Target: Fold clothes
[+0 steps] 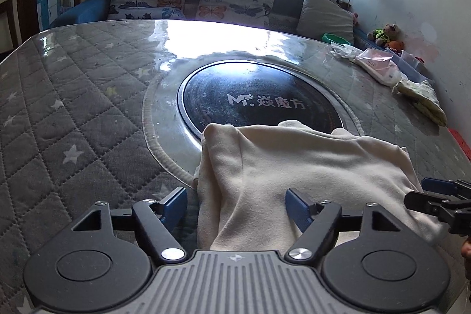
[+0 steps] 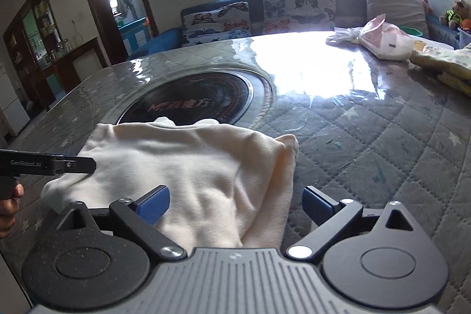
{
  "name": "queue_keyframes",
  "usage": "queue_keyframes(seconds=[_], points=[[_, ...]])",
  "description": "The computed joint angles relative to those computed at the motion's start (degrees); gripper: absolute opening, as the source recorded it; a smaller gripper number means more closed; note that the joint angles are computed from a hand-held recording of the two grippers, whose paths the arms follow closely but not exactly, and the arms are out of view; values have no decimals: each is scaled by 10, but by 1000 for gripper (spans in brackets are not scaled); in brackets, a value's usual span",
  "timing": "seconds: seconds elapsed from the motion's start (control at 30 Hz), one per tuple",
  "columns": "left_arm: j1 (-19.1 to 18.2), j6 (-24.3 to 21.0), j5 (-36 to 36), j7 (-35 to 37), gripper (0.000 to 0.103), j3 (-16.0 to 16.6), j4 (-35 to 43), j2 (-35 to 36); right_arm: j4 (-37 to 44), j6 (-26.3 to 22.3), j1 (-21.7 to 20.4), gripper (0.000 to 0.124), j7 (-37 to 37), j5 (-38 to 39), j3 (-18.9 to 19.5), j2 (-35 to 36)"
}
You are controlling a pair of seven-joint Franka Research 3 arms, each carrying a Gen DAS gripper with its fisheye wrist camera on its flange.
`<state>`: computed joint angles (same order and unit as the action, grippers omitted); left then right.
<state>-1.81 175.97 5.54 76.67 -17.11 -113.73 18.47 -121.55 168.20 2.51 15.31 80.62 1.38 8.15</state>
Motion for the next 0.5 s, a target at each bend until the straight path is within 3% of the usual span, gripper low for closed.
queue_keyframes(seconds=[0.1,0.23,0.37,0.5], points=[[16,-2,-12,15,71,-20,2,3,8,4,-1,93,-9,7,2,9],[60,-7,-55,58,44,-73,7,11,13,-5,-2,78,-31,20,5,11],[75,-16,-94,77,39,-91,13,14,18,-34,-8,54,-31,38,1,11],[58,-16,-104,76,46,-73,12,10,20,-61,-16,50,-21,54,-7,11]])
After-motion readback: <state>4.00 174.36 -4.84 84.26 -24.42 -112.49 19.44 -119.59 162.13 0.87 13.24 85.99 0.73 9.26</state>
